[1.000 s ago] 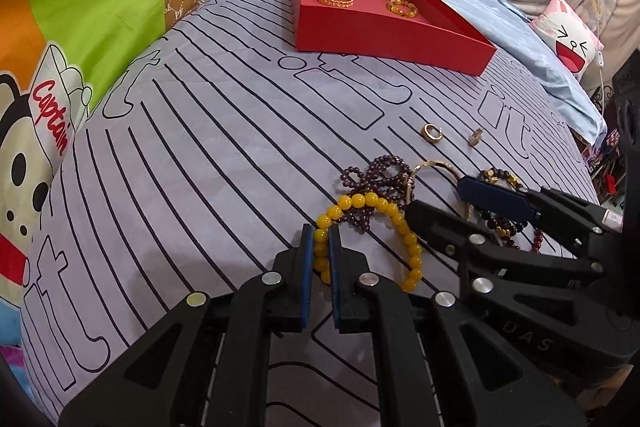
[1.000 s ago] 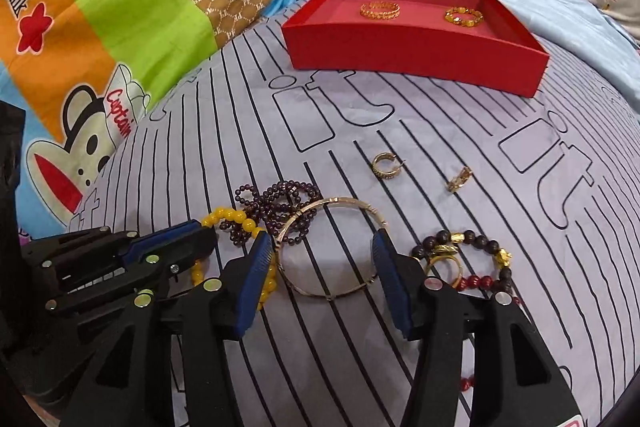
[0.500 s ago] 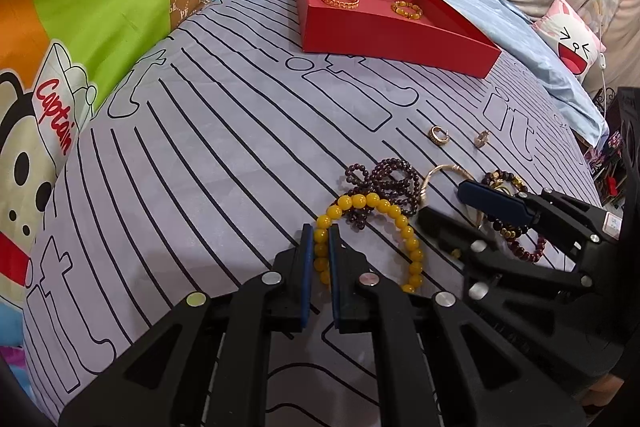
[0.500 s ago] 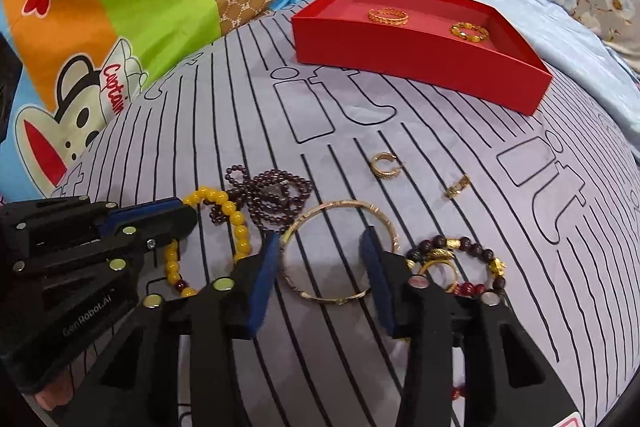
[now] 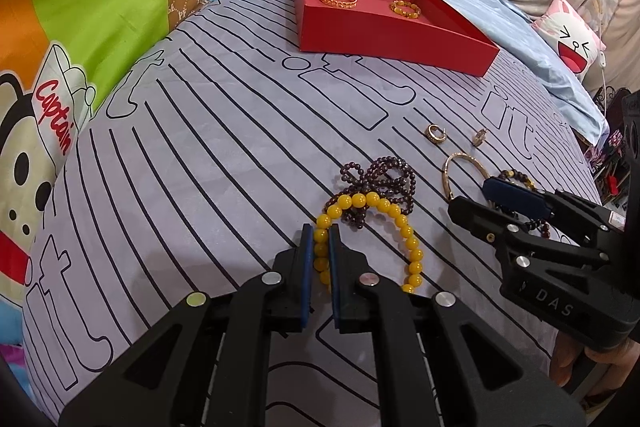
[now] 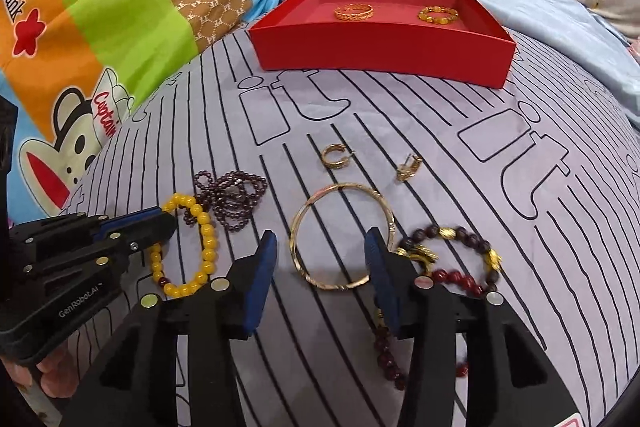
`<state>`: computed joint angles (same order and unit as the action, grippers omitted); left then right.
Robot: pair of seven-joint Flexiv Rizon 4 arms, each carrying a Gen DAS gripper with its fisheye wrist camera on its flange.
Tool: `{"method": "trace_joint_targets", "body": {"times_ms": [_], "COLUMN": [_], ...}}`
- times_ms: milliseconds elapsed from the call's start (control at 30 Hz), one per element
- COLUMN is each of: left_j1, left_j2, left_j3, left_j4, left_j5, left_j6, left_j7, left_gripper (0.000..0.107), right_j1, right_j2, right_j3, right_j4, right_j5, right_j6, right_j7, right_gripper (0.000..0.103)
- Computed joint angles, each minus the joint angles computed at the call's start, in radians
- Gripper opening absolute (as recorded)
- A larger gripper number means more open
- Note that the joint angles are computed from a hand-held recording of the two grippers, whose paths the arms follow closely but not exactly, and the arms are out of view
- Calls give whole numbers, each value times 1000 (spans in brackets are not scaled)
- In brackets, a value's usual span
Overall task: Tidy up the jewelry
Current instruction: 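Close the right tool on the thin gold bangle and lift it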
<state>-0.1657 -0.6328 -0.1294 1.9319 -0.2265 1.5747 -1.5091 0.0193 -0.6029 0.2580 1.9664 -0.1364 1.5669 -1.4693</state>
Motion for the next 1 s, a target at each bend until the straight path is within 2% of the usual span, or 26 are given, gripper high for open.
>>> {"method": "trace_joint_targets", "body": {"times_ms": [133,267,367,767,1000], "left_j1": [5,10,5,-1,-4], "left_j2": [2,1,-4,-6,-9], "left_j3": [-6,-12,-9,-3,-6], "left_j4": [2,1,-8,-16,-18], "left_j5": [-1,-3,-2,-1,2], "left_j6": [-2,-4,-8,-15,-11], "left_j7": [0,2,2,3,5], "left_gripper": [7,7,7,7,7], "right_j1": [38,4,-43,-28,65], "right_j2": [5,7,-4,-22,-6], "right_j3": [-47,-24,27,36,-67], "right_j4": [-1,-13,-28,-54,-3], "right_j5": [-4,-3,13,34,3], "right_j6": [13,-4,-24,-53,15], "right_j7": [27,26,3,-37,-15], "right_gripper": [45,49,49,51,52]}}
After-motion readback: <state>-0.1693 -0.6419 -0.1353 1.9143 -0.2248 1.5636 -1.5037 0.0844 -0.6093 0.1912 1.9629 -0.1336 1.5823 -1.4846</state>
